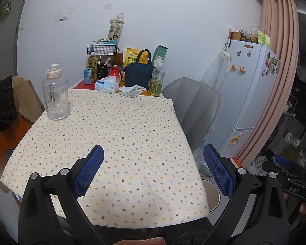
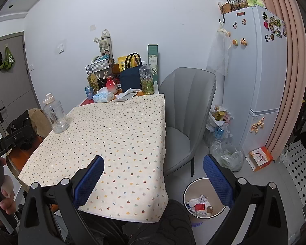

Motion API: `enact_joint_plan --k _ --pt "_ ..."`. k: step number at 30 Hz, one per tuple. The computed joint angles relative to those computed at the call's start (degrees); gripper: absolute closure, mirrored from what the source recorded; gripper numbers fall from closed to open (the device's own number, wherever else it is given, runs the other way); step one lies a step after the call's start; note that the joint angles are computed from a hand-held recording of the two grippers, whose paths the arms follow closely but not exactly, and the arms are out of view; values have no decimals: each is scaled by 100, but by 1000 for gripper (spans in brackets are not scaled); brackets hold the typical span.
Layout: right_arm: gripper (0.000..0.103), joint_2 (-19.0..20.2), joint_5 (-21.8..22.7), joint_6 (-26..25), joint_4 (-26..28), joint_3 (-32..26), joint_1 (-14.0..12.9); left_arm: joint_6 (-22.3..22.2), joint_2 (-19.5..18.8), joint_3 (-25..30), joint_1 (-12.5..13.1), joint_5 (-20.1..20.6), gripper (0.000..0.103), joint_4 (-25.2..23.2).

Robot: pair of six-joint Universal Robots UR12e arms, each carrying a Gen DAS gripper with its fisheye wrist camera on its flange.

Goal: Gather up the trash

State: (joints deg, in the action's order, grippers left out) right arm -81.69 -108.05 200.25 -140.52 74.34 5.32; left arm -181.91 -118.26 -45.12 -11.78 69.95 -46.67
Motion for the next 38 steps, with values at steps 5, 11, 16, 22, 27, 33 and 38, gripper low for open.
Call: enact_joint_plan --k 5,11,16,22,27,33,38 --pt "8 -2 6 -11 -6 4 -3 12 2 2 5 -14 6 -21" --pt "8 -4 2 -4 3 12 4 8 -3 12 10 -27 6 -52" --pt "8 -3 0 -8 -4 12 3 14 -9 16 6 -11 6 -47" --pt "8 -30 22 -13 -38 60 -16 66 -1 4 -1 -12 6 -26" --pt "8 -25 14 -4 -25 51 -10 71 2 4 -2 -12 6 -38" --pt "8 -27 10 -4 -28 55 -9 67 -10 32 -4 0 6 -95" --pt "8 -32 17 -6 -25 64 -16 78 -7 30 -3 -11 6 -113"
